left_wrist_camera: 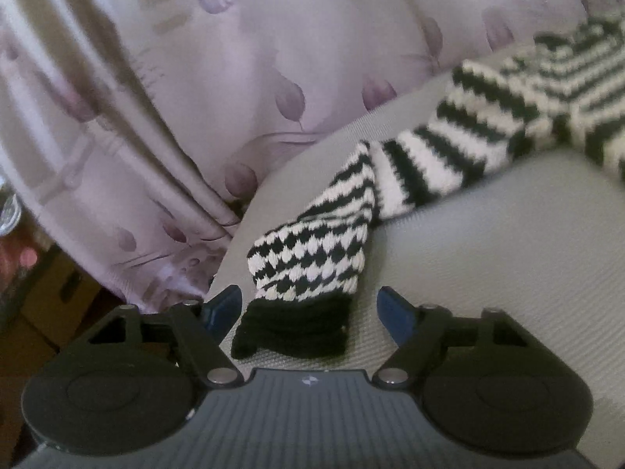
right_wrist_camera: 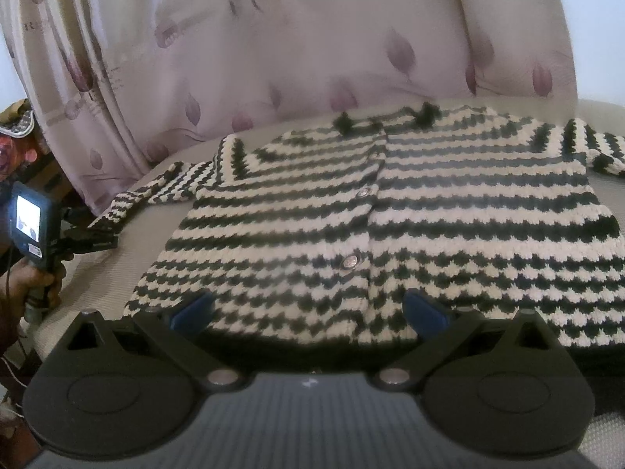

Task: Fold small clothes
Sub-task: 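Grasp the cuff of the sleeve with the left gripper and lift it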

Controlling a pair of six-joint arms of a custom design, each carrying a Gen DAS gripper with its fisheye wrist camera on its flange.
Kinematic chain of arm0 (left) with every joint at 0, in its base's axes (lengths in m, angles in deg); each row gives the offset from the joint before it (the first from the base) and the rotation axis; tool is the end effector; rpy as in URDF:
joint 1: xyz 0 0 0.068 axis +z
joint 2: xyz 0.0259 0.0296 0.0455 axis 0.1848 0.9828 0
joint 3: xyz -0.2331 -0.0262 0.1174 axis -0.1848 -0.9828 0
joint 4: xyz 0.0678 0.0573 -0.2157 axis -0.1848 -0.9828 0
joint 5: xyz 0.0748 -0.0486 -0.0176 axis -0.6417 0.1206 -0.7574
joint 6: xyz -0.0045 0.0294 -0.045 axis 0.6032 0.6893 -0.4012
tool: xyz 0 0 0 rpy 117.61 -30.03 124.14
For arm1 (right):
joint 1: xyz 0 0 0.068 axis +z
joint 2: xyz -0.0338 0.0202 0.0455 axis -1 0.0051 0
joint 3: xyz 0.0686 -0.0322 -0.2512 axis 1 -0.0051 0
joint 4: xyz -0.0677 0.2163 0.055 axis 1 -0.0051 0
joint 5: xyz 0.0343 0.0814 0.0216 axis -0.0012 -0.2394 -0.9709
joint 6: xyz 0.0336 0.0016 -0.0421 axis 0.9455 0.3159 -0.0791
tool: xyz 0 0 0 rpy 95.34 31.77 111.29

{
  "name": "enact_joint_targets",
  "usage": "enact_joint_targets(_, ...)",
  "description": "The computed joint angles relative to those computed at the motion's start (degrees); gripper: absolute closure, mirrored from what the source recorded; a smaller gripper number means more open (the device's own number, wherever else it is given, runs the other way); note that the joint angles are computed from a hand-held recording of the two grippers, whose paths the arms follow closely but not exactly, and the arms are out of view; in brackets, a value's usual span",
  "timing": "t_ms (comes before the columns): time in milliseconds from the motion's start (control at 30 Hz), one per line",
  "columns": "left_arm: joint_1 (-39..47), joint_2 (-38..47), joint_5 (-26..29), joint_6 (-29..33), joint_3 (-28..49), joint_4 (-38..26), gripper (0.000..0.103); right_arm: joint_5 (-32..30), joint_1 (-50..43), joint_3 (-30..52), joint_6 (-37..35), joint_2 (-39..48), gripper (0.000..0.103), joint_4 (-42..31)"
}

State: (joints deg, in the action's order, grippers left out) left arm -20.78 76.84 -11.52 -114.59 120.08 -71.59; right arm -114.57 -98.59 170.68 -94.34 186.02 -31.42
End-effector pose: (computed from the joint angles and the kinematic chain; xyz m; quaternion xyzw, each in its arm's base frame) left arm 0.2759 -0.1313 0.1559 -0.0535 0.8395 0.3816 0.3831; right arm 0.3494 -0.0296 0.2691 -0.2052 0.8787 0.2824 0.3258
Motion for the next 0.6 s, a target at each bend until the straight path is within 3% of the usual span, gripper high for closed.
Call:
enact_joint_targets(67,0.9,-2.1,0.9,5.5,-3.2,5.9,0.052,0.3,0.2,0.4,0.3,0.4,0.0,-0.2)
enact_joint_targets(100,2.0,-2.5,2.6,5.0,-2.7,4.5,0.085,0.4,0.3,0.6,0.4,0.6,0.0,-0.2)
enact_joint_targets(167,4.4,-5.1,6.2,2.5,-3.2,3.9,0.088,0.6,0.6,1.0,0.5,0.9,0.0,-0.4)
enact_joint_targets(267,6.7,-8.2,3.5,3.8,-3.2,5.6,0.088,1.1,1.2,1.1,0.3,1.1,0.0,-0.5)
enact_joint_targets(333,10.1,-11.3,4.6,2.8,-0.6,3.8,0.088,1.4,1.5,1.3,0.1,1.3,0.0,-0.7)
enact_joint_targets(467,17.8,-14.4,8.5,-1.4,8.3,-3.3,0.088,1.9,2.0,1.4,0.4,1.5,0.0,-0.4)
enact_joint_targets(600,23.4,-12.3,12.5,-10.5,19.7,-16.0,0.088,2.2,1.8,1.5,0.8,1.9,0.0,-0.1)
